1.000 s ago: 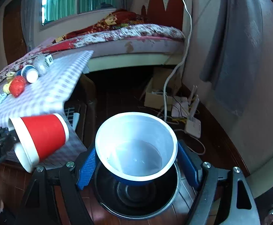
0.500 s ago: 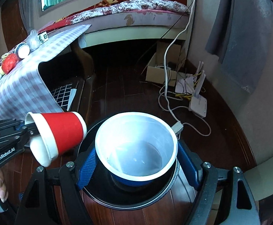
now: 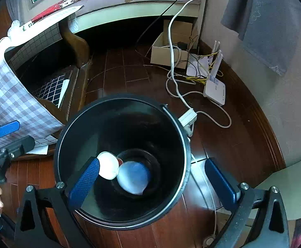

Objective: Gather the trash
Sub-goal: 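Carry both cups over the black bin and open both grippers to drop them, then move both tools back from the bin toward the table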

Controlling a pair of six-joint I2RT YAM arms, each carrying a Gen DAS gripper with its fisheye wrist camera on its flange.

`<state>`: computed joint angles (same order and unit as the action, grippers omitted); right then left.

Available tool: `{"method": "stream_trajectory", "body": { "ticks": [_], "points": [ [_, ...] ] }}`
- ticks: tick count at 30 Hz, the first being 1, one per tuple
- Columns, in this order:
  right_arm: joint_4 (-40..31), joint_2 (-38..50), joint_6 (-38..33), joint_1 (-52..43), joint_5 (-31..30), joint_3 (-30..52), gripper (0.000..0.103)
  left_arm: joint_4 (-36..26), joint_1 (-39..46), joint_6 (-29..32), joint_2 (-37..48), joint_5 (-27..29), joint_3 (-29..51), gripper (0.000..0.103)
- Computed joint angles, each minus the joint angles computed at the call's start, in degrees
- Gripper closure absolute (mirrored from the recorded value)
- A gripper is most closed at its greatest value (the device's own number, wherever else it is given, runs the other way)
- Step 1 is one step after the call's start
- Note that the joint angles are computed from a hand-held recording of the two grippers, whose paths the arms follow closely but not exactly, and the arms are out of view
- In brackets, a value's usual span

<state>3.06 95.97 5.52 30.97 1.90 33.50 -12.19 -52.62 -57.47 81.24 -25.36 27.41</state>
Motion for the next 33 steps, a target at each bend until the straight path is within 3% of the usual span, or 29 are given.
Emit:
{"method": "stream_trajectory", "body": {
  "ticks": [9, 17, 27, 30, 33],
  "points": [
    [0.7, 0.7, 0.5, 2.7, 2.1, 0.1, 0.001, -0.2, 0.1, 0.3, 1.5, -1.4, 0.8, 0.001],
    [0.0, -2.0, 2.6, 6.0, 4.7, -0.6, 0.001, -8.0, -2.6, -3.4, -5.4, -6.0, -1.0, 0.001],
    [-0.5, -5.8, 5.9, 11.6, 8.2, -1.9, 0.001, -12.6, -5.3, -7.4, -7.0, -9.1, -1.7, 0.001],
    [-0.4, -7.2, 7.1, 13.6, 9.4, -2.1, 0.001, -17.1, -8.3, -11.2, -8.3, -13.7, -1.1, 0.001],
    [-0.4, -7.9, 8.3, 15.8, 11.0, -1.7, 0.001, -20.8, -8.5, -13.3, -12.0, -14.0, -1.7, 0.001]
  ]
}}
